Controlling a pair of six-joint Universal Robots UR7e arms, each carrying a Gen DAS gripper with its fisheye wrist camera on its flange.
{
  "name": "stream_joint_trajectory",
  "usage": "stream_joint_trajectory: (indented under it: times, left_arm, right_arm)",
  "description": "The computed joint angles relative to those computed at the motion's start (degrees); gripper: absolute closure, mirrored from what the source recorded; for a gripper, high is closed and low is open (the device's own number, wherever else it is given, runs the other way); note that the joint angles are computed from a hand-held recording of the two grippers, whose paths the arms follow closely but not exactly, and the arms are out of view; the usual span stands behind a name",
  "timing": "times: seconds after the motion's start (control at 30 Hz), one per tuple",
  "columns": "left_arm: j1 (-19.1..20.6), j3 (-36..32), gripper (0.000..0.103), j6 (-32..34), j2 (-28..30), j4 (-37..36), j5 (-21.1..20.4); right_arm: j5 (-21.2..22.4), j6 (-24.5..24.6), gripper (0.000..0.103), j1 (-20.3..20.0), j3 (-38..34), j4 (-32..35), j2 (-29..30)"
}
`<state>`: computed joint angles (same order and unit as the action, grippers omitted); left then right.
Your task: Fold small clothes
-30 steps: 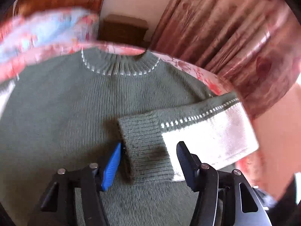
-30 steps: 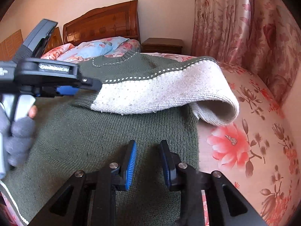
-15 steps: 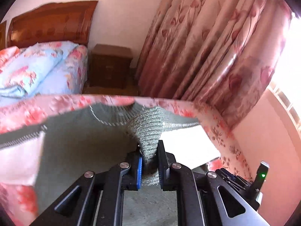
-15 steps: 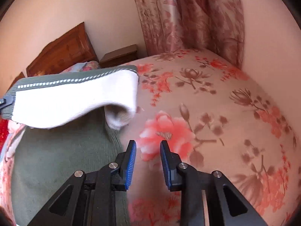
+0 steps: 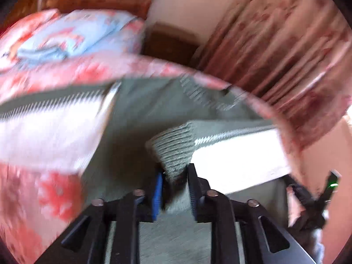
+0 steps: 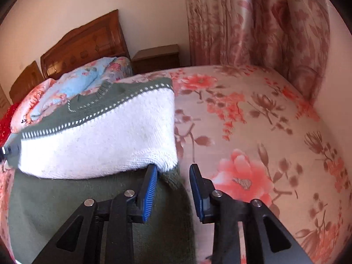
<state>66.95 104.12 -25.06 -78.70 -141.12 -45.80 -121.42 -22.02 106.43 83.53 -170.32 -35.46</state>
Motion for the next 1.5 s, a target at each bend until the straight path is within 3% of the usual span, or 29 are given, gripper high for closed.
stream_joint_trajectory:
  times: [0.03, 0.07, 0.13, 0.2, 0.3, 0.4, 0.5, 0.57, 0.73, 0.83, 0.97, 1.03, 1.17, 1.4, 1.5]
  left_arm:
    - [0.20, 0.74, 0.024, -1.98, -0.38, 1.49, 1.56]
    - [0.06, 1.46, 0.000, -4.51, -0.76, 2.93, 4.20]
    - [-0.76, 4.14, 0.000, -7.01, -1.58, 0.27, 9.42]
    - [-1.93, 6.31, 0.000, -6.39, -1.97, -5.09, 11.81]
    - [-3.93, 7.30, 0.000, -0.66, -0.58, -12.18, 11.53]
    - [-5.12, 5.39, 0.000, 5.05, 3.03, -12.36, 10.91]
    - [-3.71, 3.03, 0.000, 4.25, 5.62, -6.71, 9.94]
    - [-2.39, 2.34, 0.000, 1.49, 6.53, -1.81, 11.04]
    - [-4.55, 8.85, 0.000, 8.07, 2.63, -15.29, 10.66]
    - [-5.09, 11.59, 0.000, 8.93, 0.40, -20.26, 14.15]
    - [-0.41, 15.26, 0.000, -1.31, -7.33, -24.55, 10.89]
    - [3.21, 17.81, 0.000, -7.32, -12.50, -28.91, 8.45]
    - [9.67, 20.49, 0.000, -12.02, -19.30, -38.04, 5.77]
    - [21.82, 15.99, 0.000, -20.49, -21.07, -40.96, -6.00]
    - [24.65, 11.79, 0.000, -21.48, -18.99, -38.12, -7.81]
  right_arm:
    - [-0.47, 0.03, 0.072, -0.02, 0.19, 0.46, -0.19]
    - [-0.24, 0.36, 0.072, -0.08, 1.00, 0.53, -0.84]
    - [0.10, -0.02, 0.072, -0.03, 2.44, -1.89, -1.76]
    - [1.22, -1.55, 0.072, 0.45, 2.95, -5.17, -1.93]
    - [3.34, -2.69, 0.072, 1.49, 1.53, -4.04, -1.04]
    - [2.72, -6.37, 0.072, 3.19, -1.29, -2.80, 2.16]
    - [0.01, -8.59, 0.072, 4.07, -4.06, -0.25, 5.65]
    - [-0.97, -9.98, 0.072, 3.91, -3.75, -2.79, 6.61]
    - [0.80, -8.48, 0.072, 3.57, -0.14, -4.43, 3.57]
    - [2.68, -8.95, 0.072, 3.44, 1.28, -5.10, 2.53]
    - [0.29, -9.75, 0.072, 3.41, 1.81, -3.59, 3.52]
    - [1.23, -8.75, 0.072, 3.16, 1.97, -3.31, 3.10]
    - [2.11, -6.74, 0.071, 2.60, 1.70, -1.69, 2.69]
    - [1.58, -7.62, 0.071, 2.54, 1.07, -2.06, 3.47]
    - [1.73, -7.54, 0.071, 2.50, 1.13, -2.08, 3.45]
